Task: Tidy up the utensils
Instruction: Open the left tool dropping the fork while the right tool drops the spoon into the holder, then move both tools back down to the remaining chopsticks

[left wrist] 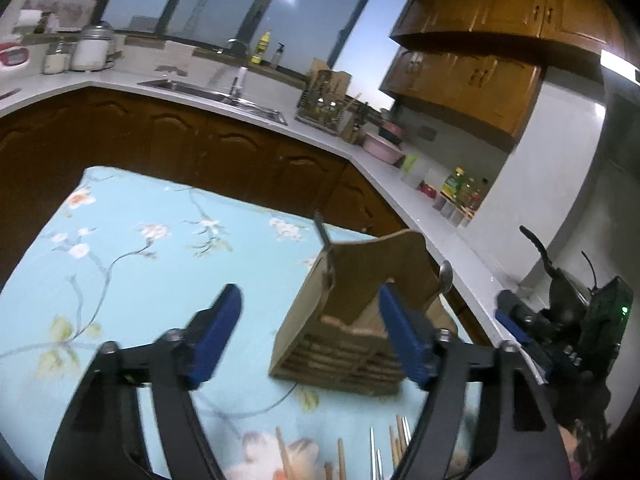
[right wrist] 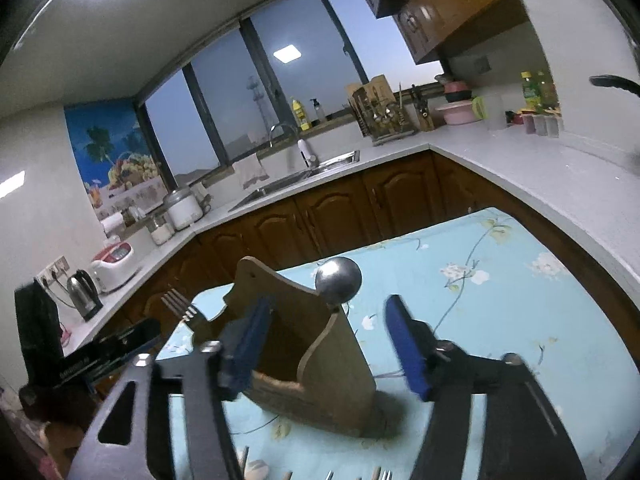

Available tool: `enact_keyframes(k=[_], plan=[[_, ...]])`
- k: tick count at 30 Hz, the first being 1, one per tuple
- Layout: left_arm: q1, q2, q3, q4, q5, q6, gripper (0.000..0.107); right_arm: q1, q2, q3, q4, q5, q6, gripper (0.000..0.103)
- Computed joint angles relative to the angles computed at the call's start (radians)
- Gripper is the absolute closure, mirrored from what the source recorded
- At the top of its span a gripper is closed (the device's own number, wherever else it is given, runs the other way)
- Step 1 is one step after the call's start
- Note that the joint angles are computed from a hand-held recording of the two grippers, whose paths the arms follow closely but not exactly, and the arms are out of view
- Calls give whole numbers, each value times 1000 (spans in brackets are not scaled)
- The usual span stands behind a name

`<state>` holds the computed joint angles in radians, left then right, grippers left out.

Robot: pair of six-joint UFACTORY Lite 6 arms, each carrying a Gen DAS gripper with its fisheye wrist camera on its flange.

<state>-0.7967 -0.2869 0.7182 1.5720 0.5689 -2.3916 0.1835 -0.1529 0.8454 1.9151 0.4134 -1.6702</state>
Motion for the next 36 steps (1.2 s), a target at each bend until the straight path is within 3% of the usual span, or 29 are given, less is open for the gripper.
enact_keyframes(k=[2,8,12,18,22,26,36], plan=[[-77,-58,-52,-68,78,11,24,-11,-68,-57,-17,7,19,24],[-341,-166,-159,-240,311,-25,20,-106,-302,-237,-252,97,240,13],[-565,-197,-208,-345,485,-104,18,-170,-496,-362,-414,131,379,12],[-833,-151,-229,-468,639,-277,17,-324,-811,-535,-711,272,620,12],[-944,-85,-223,-536,665,-373,17,-413,-1019,-629,-876,381,739,12],[-1002,-21,-199,-601,680,-392,17,-429,-1111,-673,-961,440,807,12],[-990,-3,-193,-626,644,-348,17,-224,-1104,-713,-1122,277,1009,12]])
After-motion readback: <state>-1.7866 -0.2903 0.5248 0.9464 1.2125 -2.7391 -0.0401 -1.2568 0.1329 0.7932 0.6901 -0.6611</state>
